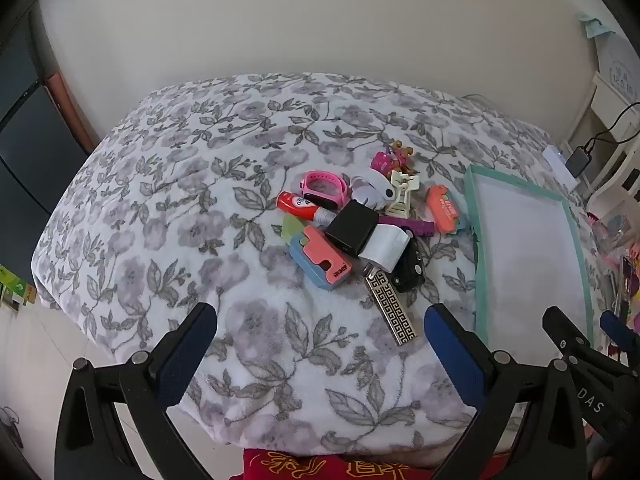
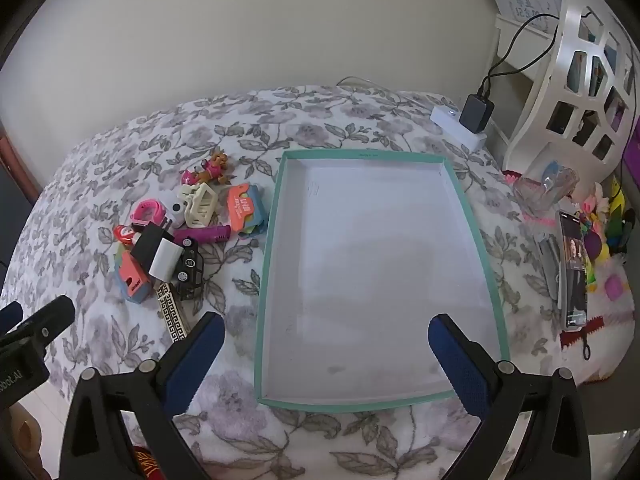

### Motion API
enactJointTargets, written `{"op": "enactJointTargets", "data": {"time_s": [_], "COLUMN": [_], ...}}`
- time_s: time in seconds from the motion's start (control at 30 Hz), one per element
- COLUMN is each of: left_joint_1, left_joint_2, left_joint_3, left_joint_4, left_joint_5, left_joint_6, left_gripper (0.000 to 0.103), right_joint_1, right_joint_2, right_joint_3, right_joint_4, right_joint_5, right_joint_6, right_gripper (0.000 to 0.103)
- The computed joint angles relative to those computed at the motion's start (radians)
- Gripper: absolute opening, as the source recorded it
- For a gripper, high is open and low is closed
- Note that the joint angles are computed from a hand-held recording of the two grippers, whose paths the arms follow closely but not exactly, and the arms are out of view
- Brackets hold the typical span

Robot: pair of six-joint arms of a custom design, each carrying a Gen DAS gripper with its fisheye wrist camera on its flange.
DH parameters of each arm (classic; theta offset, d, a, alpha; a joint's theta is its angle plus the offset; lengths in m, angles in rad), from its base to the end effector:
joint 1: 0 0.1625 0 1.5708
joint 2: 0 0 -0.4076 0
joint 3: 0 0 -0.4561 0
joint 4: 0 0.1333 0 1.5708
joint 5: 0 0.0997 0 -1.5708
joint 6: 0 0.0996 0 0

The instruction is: Organize rigid objects

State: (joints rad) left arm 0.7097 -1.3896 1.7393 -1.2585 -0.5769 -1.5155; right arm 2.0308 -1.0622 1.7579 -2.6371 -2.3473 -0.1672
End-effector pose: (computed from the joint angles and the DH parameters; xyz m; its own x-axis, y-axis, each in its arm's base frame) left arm -0.2738 -0.5210 0.3030 -0.5955 -0.4718 -0.6503 0.0684 0.7767 -0.6261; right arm 0.3531 -0.5697 0.1961 -0.6725 -0.2270 0.7044 -0.5332 0.8087 -0.2484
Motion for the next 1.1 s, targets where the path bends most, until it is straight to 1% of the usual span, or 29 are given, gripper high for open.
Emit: {"op": "enactJointTargets", "data": {"time_s": [0.3,0.43,1.1], "left_joint_1": [-0.004,-0.001,0.005], "left_joint_2": [0.0,-0.01,-0.009], "left_joint_3": [-0.002,0.016,0.009], "left_joint_4": [0.011,0.002,0.005], "left_joint_5": [-0.006,-0.004,-0.014], "left_joint_6": [-0.015,-0.013,-0.011], "left_gripper": [0.103,0.103,0.103], "right_joint_1": [0.001,0.0,0.0], "right_joint_2": [0.001,0.002,0.003], "right_joint_3": [-0.001,-0.001,-0.002], "right_joint_4": [0.005,0.005,0.008], "right_joint_5": [-0.004,-0.005,-0.006], "right_joint_6": [0.001,0.001,0.002], "right_gripper": [0.103,0.103,0.103]}}
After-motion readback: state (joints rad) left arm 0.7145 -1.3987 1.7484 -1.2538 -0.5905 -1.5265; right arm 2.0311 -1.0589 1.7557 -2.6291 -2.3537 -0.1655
